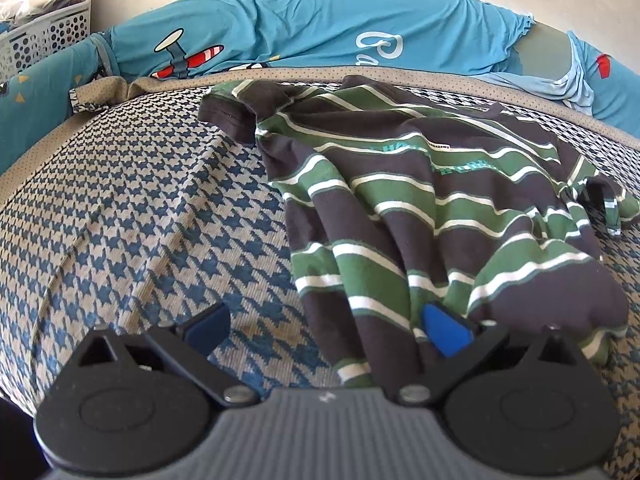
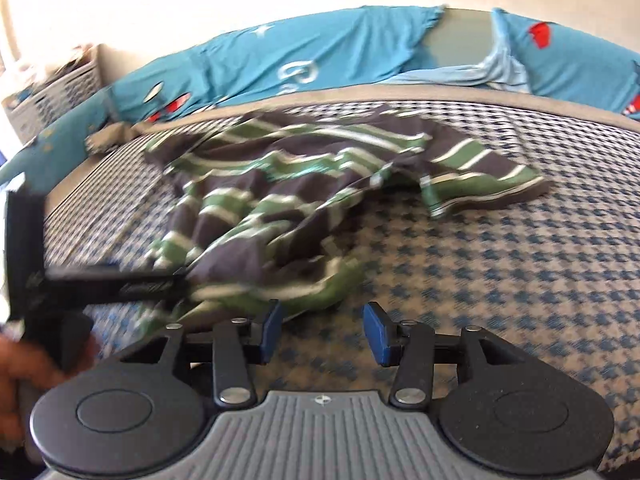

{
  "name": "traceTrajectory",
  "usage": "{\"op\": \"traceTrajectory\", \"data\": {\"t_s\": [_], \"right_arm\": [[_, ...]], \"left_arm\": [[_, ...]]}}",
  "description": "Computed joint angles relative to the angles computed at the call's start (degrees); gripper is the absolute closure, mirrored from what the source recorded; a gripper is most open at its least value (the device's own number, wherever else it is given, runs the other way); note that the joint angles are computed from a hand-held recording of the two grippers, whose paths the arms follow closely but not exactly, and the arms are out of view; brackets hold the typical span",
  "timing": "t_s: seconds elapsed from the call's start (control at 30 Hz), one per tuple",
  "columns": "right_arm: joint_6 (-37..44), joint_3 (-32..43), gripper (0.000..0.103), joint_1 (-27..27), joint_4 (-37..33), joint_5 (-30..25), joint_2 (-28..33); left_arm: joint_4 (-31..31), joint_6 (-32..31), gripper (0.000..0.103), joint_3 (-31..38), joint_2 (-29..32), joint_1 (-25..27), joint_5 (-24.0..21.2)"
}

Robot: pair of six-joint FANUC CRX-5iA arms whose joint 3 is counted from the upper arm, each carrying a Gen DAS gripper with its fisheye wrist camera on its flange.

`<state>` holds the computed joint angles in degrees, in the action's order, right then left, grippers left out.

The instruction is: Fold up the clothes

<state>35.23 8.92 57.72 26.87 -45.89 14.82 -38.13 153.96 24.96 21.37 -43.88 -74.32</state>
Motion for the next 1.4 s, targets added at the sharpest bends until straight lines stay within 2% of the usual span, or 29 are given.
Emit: {"op": "traceTrajectory", "data": {"t_s": [0.13,0.3,0.53,1.07,1.4], "right_arm": [[-6.2,1.0,0.058,-2.8,2.4,0.7,1.9],[-10.3,5.5,0.057,-6.0,2.2,-2.3,5.3],[-11.6,12.3,0.056,-8.8,-0.7,-7.0,9.9],[-16.2,21.4,0.052,-13.5,-6.7,-10.0,17.5],[-16.6,23.4,0.051,-13.5,-3.1,-8.3,20.6]], "left_arm": [[0.0,-0.4,0.000,0.1,0.2,-0.1,0.3],[-0.2,-0.9,0.000,0.6,0.7,-0.3,0.3],[-0.8,-1.2,0.000,1.0,1.2,-0.5,0.1],[0.2,-1.2,0.000,0.8,1.4,0.0,1.2],[0.5,-1.3,0.000,0.7,1.4,0.1,1.6]]}}
